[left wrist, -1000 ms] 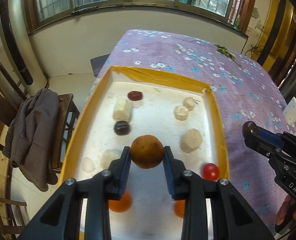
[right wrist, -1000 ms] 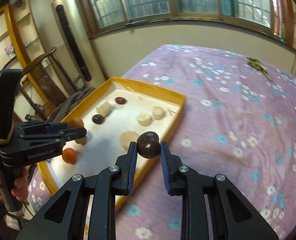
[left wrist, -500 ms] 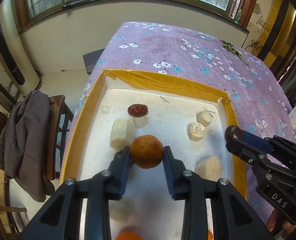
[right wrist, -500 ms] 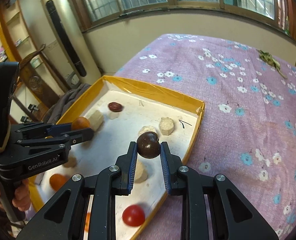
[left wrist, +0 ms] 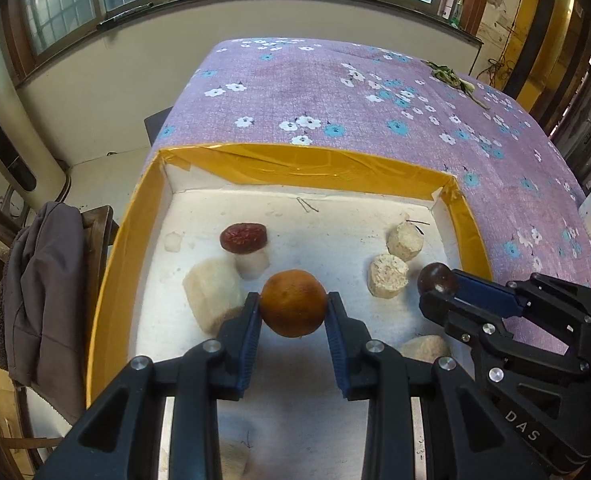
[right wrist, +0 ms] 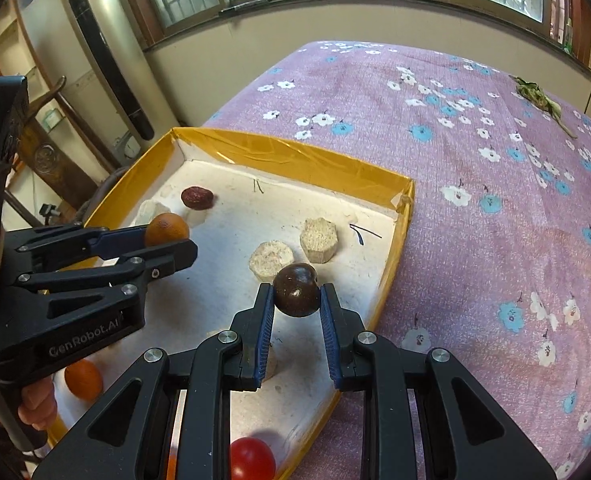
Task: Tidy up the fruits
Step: 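Carry the orange and dark nut over the tray with both grippers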
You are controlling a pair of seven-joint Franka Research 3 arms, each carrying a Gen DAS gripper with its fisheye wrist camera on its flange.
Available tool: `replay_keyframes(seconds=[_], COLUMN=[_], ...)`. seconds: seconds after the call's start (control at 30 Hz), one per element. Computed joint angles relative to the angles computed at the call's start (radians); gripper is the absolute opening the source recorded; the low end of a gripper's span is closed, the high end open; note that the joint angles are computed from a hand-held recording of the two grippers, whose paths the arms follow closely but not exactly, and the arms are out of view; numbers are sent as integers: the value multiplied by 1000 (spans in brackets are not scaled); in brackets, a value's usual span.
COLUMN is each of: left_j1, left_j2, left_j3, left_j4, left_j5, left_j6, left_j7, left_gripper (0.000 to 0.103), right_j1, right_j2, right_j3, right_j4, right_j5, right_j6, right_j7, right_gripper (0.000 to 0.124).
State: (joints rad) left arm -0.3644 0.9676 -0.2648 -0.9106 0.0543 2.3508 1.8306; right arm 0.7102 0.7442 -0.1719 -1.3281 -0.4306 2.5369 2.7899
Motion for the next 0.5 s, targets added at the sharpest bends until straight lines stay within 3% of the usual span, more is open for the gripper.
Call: replay_keyframes(seconds=[0.33, 0.5], left_j1=[9, 5], left_j2=[-20, -25], left_j3=[7, 17], left_j4=[-63, -77], left_j5=[16, 43], left_j6=[39, 63], left_j7=[-25, -27], left_gripper=[35, 36], right_j1=[3, 8], right_j2=[33, 17], right_j3=[2, -3], right_j4=[67, 34], right_j5=[-5, -18], right_j6=[-79, -49], right_j7=[-41, -9], right_gripper=[23, 24])
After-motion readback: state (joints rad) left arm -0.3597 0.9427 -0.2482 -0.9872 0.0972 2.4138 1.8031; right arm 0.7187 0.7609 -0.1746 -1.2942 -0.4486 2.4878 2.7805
